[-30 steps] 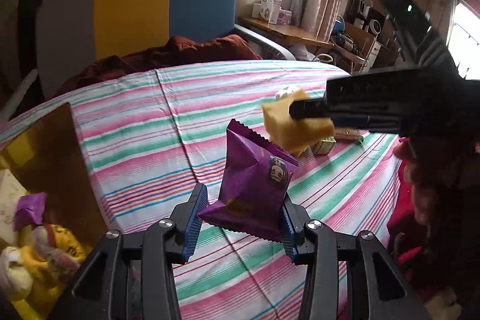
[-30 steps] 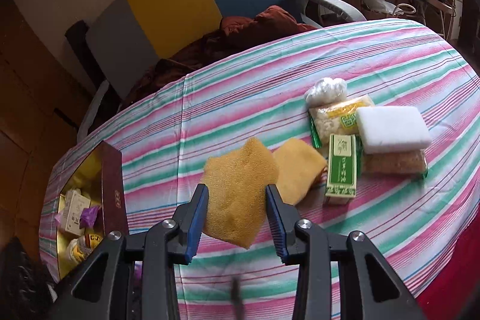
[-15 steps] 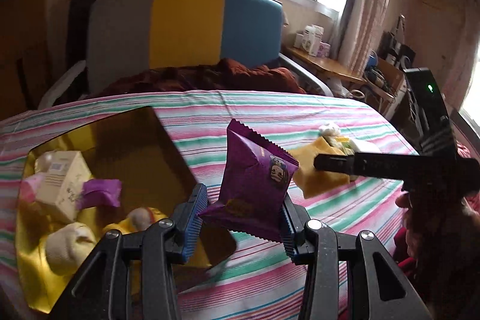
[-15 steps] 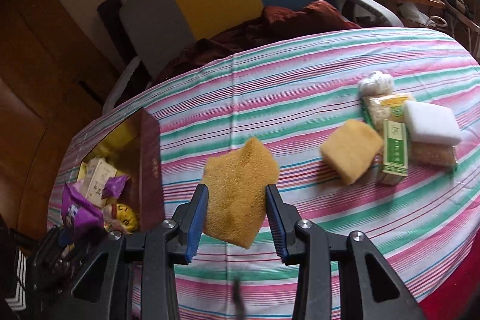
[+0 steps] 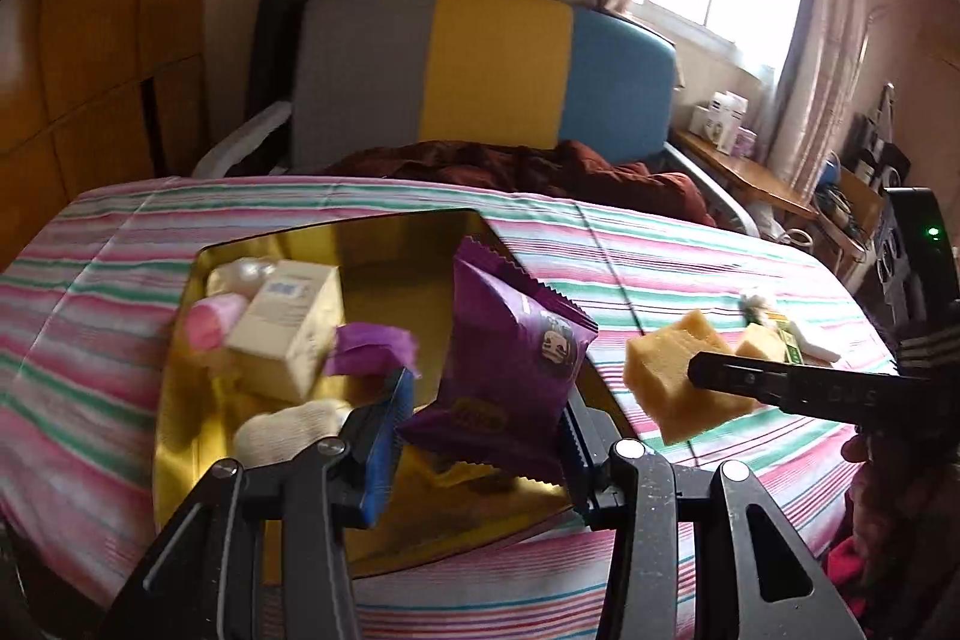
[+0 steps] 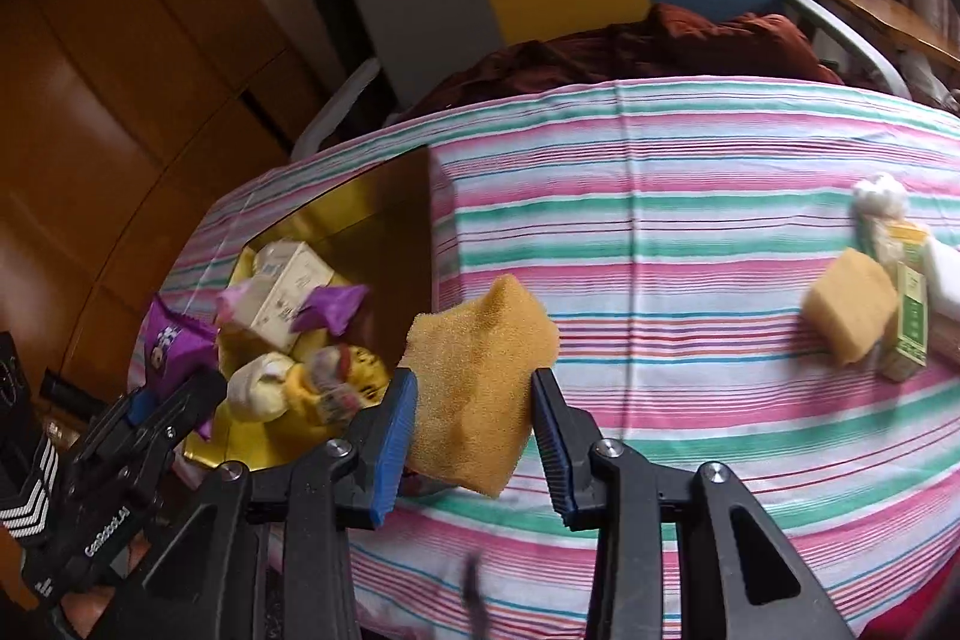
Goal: Organize objects
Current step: 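Carry the packet and yellow sponge into the gold tray and open both tools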
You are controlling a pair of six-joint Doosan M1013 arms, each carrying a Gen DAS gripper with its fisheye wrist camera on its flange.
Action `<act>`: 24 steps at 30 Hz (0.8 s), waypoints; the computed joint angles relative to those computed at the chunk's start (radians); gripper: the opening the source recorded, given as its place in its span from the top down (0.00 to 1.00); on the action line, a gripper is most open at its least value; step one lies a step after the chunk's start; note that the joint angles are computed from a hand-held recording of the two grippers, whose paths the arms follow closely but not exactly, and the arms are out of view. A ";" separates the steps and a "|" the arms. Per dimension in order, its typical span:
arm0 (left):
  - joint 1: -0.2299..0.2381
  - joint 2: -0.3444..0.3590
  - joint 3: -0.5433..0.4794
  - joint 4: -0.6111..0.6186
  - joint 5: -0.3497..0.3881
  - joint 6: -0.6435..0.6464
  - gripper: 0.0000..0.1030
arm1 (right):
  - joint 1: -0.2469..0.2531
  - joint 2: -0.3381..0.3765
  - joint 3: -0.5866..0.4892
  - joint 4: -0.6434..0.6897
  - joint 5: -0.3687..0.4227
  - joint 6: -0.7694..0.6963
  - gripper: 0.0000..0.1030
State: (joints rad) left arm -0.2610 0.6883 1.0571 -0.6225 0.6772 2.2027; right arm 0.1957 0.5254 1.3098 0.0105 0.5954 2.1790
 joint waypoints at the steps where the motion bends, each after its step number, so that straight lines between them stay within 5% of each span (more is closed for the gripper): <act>1: 0.004 -0.003 0.006 0.006 -0.008 -0.009 0.55 | 0.002 0.003 -0.005 0.009 0.001 -0.012 0.63; 11: 0.049 -0.019 0.038 0.094 -0.046 -0.143 0.55 | 0.026 0.046 -0.070 0.102 0.032 -0.150 0.63; 24: 0.073 0.019 0.011 0.225 -0.009 -0.327 0.54 | 0.057 0.139 -0.200 0.195 0.146 -0.325 0.63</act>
State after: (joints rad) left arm -0.1882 0.7073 1.0684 -0.3973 0.6680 1.8759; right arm 0.2527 0.6648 1.1095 0.2060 0.7416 1.8543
